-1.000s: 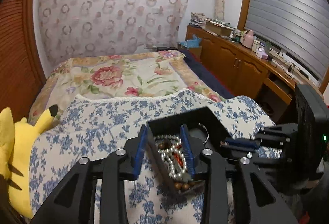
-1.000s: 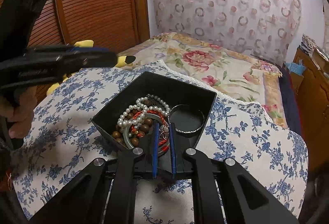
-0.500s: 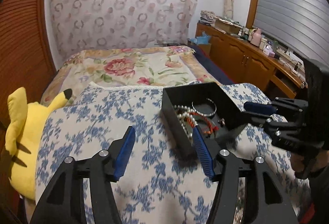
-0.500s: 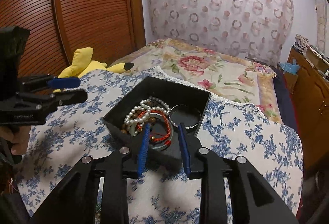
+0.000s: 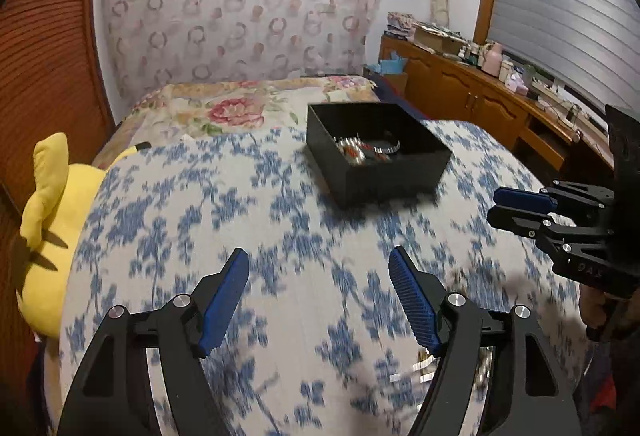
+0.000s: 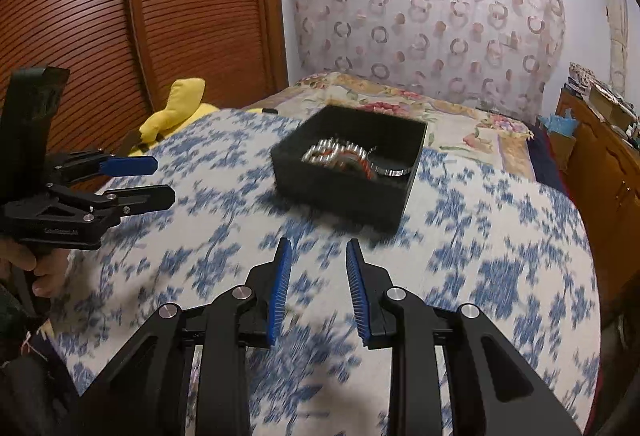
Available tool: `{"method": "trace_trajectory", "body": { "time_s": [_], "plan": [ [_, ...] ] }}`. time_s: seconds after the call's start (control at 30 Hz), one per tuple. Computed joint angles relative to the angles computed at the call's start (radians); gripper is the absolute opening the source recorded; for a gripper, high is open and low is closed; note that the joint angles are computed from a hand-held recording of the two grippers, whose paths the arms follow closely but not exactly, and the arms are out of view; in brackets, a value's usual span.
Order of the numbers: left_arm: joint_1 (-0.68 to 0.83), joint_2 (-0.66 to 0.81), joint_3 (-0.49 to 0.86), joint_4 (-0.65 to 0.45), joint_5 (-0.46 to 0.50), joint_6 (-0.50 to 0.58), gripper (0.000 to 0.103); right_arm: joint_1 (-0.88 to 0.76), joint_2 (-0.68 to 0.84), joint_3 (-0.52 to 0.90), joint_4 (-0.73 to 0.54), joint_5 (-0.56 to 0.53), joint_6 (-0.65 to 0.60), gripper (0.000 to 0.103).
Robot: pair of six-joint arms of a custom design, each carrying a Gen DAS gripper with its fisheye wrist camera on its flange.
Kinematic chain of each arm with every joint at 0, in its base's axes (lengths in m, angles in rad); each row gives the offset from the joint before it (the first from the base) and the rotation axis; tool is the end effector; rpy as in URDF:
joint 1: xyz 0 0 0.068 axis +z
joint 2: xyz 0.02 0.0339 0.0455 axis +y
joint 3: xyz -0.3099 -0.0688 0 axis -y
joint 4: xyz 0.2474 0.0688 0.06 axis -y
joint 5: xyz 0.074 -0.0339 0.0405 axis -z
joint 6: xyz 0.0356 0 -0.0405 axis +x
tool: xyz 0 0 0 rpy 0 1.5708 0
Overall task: Organize jewelry
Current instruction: 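Move the right tool back to the pile and grasp the green pendant, then lower the left tool onto the silver hair comb and close it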
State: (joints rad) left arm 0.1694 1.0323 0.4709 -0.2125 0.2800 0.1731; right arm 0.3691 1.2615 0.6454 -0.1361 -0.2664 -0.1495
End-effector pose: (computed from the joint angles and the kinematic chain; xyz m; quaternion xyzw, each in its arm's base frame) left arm 0.1789 0.0206 0.2230 0.0558 0.9125 -0.0613 0.4005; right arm 0.2217 0.0958 0.2407 -0.2842 0.8653 0.1643 0.3787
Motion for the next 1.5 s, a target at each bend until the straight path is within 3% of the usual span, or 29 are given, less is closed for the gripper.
{"method": "trace_trajectory", "body": {
  "time_s": [0.33, 1.0, 1.03, 1.07, 1.23, 1.5],
  "plan": [
    [0.045, -0.162, -0.139, -0.058, 0.042, 0.024, 0.069, 0.086, -0.064, -0.102, 0.024, 0.038, 0.039, 0.031],
    [0.258, -0.324, -0.169, -0.245, 0.182, 0.177, 0.069, 0.238, 0.189, 0.034, -0.015, 0.111, 0.044, 0.030],
    [0.262, -0.332, -0.170, -0.255, 0.185, 0.182, 0.069, 0.237, 0.188, 0.034, -0.015, 0.110, 0.046, 0.022],
    [0.265, -0.340, -0.170, -0.263, 0.186, 0.185, 0.069, 0.235, 0.183, 0.030, -0.013, 0.112, 0.045, 0.017],
    [0.253, -0.361, -0.175, -0.283, 0.185, 0.184, 0.069, 0.185, 0.113, 0.004, -0.003, 0.066, 0.053, 0.016],
    [0.121, -0.380, -0.180, -0.263, 0.108, 0.087, 0.069, 0.082, -0.074, -0.008, -0.059, -0.020, 0.059, 0.016]
  ]
}}
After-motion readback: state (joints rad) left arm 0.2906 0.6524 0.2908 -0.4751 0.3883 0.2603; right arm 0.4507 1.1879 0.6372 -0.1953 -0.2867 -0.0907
